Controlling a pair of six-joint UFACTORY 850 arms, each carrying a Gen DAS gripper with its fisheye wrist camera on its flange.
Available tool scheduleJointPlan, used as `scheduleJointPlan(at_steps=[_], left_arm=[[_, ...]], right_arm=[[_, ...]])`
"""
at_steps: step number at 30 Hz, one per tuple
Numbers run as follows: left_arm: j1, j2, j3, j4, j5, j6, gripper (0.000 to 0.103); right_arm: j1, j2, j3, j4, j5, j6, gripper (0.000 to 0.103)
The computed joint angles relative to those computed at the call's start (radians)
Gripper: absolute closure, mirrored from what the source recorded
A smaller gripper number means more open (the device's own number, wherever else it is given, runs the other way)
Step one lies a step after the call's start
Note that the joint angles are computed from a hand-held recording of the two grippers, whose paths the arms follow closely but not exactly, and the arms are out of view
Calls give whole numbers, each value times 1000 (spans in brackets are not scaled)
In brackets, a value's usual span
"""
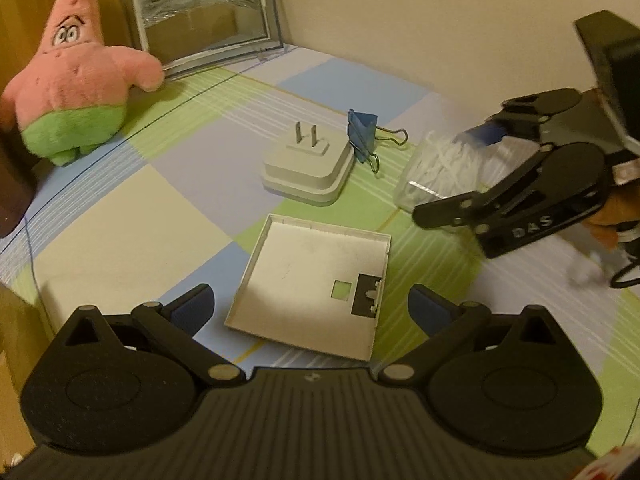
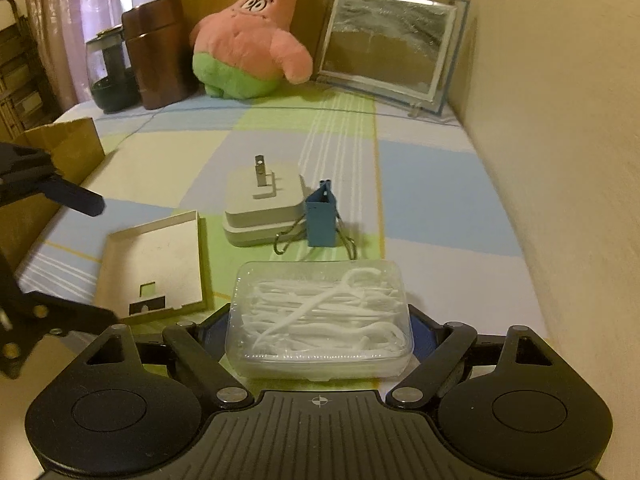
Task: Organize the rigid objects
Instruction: 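Lower the left tool around the white square frame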
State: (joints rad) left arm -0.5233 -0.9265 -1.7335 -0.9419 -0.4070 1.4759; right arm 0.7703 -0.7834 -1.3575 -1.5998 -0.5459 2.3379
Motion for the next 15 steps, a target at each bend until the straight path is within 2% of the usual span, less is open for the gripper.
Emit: scheduleJointPlan(at_steps=[10, 13, 14, 15], left_arm=[[-10, -84, -114, 129, -58, -121, 2], [-13, -99, -139, 156, -70, -169, 9], [-12, -101, -143, 144, -80, -169, 14], [-13, -99, -140, 136, -78, -164, 14]], right_arm=[[38, 33, 58, -2, -73, 116, 20], [43, 35, 63, 14, -76, 125, 20], [44, 34, 63, 20, -79, 125, 20], [46, 34, 63, 25, -82, 126, 20]])
